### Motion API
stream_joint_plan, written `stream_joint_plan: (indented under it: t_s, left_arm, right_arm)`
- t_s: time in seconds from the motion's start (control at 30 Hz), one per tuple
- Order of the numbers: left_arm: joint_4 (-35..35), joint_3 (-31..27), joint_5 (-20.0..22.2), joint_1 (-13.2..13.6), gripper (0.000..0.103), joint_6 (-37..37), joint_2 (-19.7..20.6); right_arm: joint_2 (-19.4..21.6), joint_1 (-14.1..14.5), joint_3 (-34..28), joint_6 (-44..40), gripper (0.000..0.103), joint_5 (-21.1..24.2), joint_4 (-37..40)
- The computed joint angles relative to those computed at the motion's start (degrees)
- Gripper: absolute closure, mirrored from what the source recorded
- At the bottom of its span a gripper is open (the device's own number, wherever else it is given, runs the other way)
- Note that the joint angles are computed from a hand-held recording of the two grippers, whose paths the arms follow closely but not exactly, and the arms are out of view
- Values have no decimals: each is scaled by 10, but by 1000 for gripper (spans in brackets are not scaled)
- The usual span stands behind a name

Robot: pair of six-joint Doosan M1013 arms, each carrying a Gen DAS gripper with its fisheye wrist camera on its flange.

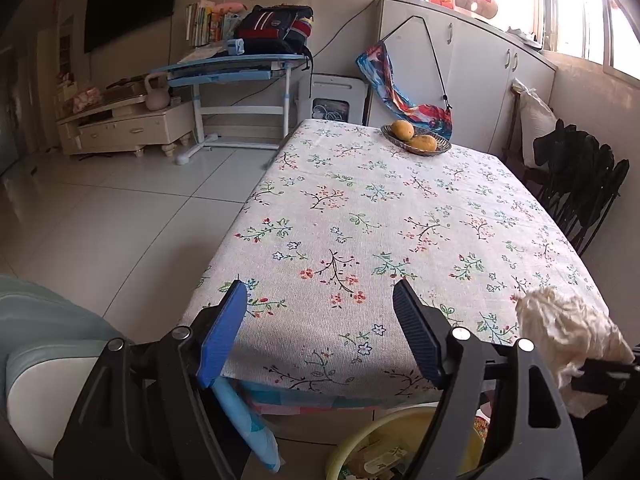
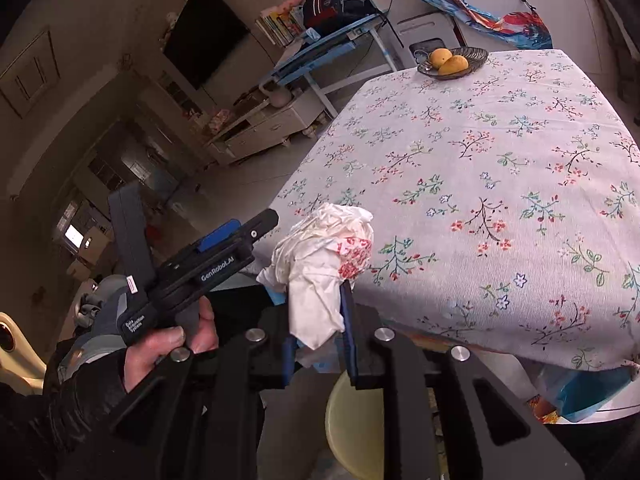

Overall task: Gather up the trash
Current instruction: 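Carry the crumpled white paper to the yellow basin with the right gripper, then open the right gripper to drop the paper into the basin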

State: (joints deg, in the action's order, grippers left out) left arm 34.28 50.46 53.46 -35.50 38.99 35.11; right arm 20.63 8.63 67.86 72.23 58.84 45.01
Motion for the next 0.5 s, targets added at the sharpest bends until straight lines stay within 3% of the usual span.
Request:
stream_joint_plan:
  t_s: [0.33,0.5]
  left_arm:
    - [13,36,-22,-7,29,-18,-23]
    - [25,50,-29,-13,26,-18,-33]
  right_arm:
    - [17,36,-15,21,81,107,-119]
    - [23,47,-20,40,71,127,-170]
